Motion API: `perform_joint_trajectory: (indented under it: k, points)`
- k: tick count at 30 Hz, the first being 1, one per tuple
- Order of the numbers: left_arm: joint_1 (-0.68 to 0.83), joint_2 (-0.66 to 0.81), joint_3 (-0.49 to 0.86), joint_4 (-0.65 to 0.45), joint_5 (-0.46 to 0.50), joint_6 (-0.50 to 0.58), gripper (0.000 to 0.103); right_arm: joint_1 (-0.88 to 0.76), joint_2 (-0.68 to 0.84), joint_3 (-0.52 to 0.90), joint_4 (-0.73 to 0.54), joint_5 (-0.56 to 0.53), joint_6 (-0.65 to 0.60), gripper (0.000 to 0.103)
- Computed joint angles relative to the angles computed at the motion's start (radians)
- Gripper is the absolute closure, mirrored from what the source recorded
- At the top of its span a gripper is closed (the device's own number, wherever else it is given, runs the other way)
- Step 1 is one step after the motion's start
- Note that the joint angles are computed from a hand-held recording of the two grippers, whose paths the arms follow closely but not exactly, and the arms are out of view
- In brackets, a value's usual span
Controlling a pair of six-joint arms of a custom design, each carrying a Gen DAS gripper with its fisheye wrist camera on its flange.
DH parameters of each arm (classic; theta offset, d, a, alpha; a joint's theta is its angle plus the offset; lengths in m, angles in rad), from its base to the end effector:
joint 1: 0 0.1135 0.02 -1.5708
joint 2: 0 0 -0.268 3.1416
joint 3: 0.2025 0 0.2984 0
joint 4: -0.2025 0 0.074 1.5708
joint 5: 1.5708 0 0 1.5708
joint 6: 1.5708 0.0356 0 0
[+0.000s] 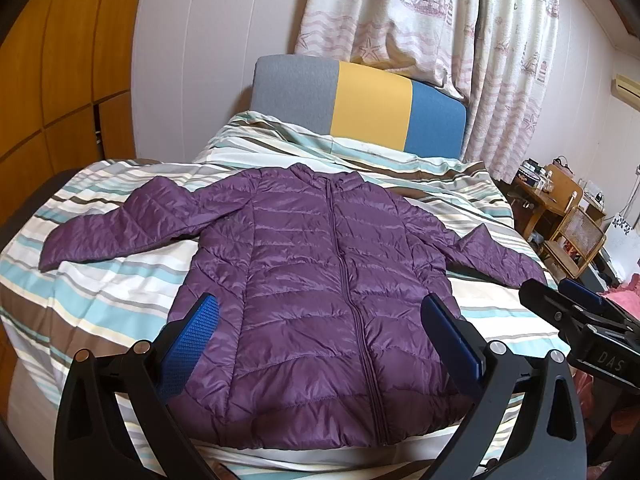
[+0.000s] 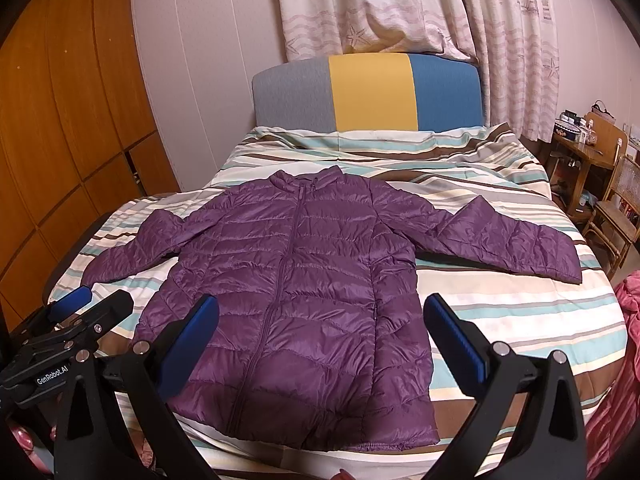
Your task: Fold large clothes
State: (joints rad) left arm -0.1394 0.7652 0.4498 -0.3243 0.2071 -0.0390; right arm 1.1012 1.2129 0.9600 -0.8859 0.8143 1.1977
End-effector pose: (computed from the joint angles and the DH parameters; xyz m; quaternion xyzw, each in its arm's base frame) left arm 0.2075 -0.0365 0.2005 0.0909 0.8853 -0.1318 0.4365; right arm 0.1432 0.2249 0.2601 0.1280 0.8918 0.0214 0.4335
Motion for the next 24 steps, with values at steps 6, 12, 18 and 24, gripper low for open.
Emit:
perform_joint_trajectory:
  k: [6,12,18,24]
  points:
    - [-0.007,-0.010,-0.002,-0.011,-0.005,-0.004,0.003,-0.006,-0.001,0.000,0.004,-0.007,-0.007,0.002]
    - [-0.038,-0.040,-0.011,-0.030,-0.029,-0.022,0.003,-0.007,-0.002,-0.001,0.005,-0.009,-0.005,0.002]
    - [-0.032,-0.034,-0.006,-0.034,-0.024,-0.020,0.003,-0.012,-0.001,-0.002,0.007,-0.015,-0.011,0.002]
    - [-0.069,-0.065,-0.021,-0.049,-0.050,-0.044,0.003,-0.012,0.003,-0.005,0.011,-0.016,-0.001,0.002]
